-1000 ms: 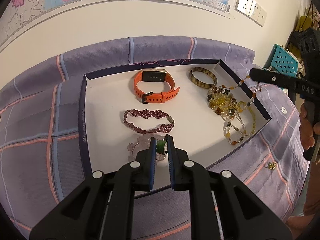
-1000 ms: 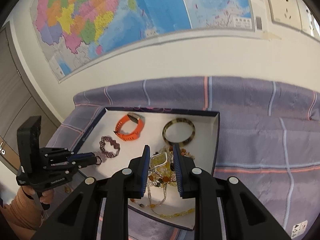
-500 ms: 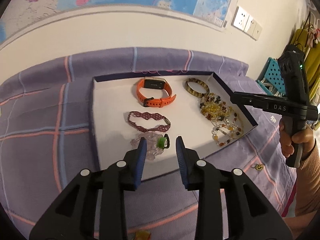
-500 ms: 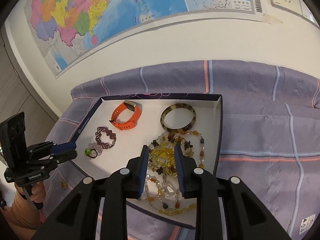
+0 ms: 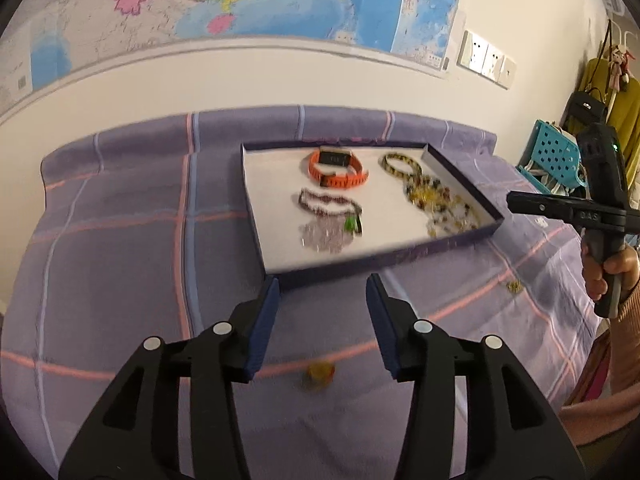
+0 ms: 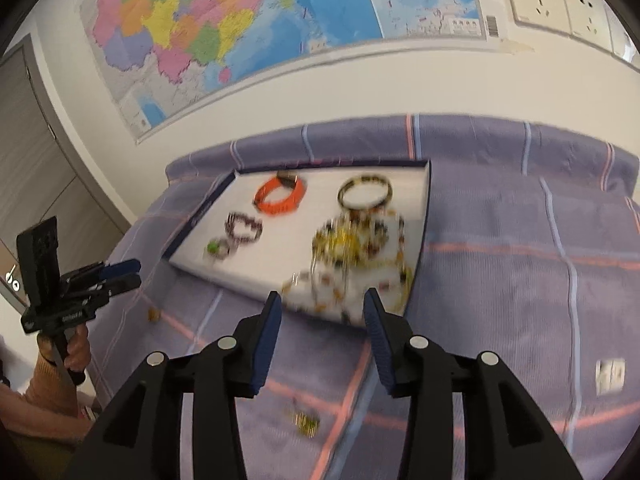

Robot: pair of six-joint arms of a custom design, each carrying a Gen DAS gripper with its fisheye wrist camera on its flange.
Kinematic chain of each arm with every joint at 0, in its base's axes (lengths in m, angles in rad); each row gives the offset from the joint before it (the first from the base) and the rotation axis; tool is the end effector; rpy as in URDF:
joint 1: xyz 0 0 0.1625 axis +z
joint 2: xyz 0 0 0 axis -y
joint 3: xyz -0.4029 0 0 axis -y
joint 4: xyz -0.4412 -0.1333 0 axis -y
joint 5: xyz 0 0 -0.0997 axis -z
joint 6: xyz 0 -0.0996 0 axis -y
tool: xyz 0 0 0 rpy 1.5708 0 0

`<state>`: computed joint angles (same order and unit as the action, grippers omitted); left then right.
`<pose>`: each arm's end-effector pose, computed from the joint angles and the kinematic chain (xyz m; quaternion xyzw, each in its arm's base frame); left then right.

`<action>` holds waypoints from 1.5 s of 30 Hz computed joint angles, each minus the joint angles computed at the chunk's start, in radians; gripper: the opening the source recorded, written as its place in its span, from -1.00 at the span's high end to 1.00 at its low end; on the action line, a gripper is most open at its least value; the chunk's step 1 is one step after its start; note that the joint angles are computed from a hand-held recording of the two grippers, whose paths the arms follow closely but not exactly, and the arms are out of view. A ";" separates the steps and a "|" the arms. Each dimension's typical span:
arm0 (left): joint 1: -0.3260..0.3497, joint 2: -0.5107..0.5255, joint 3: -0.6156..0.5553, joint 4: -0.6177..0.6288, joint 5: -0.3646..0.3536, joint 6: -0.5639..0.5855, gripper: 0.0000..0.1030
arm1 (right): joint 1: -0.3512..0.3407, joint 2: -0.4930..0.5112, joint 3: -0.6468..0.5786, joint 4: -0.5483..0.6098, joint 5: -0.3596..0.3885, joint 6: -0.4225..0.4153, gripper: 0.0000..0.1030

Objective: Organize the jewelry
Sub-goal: 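Move both grippers to the two small pendants on the bedspread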

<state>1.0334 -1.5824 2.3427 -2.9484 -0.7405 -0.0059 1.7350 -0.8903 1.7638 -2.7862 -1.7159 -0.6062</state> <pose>-0.0451 -0.4797 0.2642 0.1107 0.8734 -0.3709 0.2956 0.2258 -0.6354 0.0780 0.3579 -0.9154 0.1499 0.1069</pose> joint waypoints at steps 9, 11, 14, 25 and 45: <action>-0.009 -0.047 0.079 0.050 0.011 -0.101 -0.10 | -0.025 -0.069 0.158 -0.073 -0.081 -0.025 0.13; -0.015 -0.052 0.086 0.059 0.025 -0.113 -0.10 | -0.035 -0.078 0.175 -0.065 -0.070 -0.014 0.12; -0.013 -0.055 0.091 0.073 0.020 -0.132 -0.02 | -0.042 -0.081 0.186 -0.068 -0.071 -0.005 0.10; -0.004 -0.022 0.077 0.126 0.002 -0.188 0.15 | -0.024 -0.063 0.211 -0.142 -0.105 -0.036 0.11; -0.010 0.014 0.062 0.122 0.049 -0.210 0.35 | 0.011 -0.009 0.204 -0.242 -0.188 -0.111 0.58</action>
<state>1.0236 -1.5688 2.4042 -2.8268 -0.6920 -0.2161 1.7465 -0.8988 1.9678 -3.0279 -1.9036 -0.7170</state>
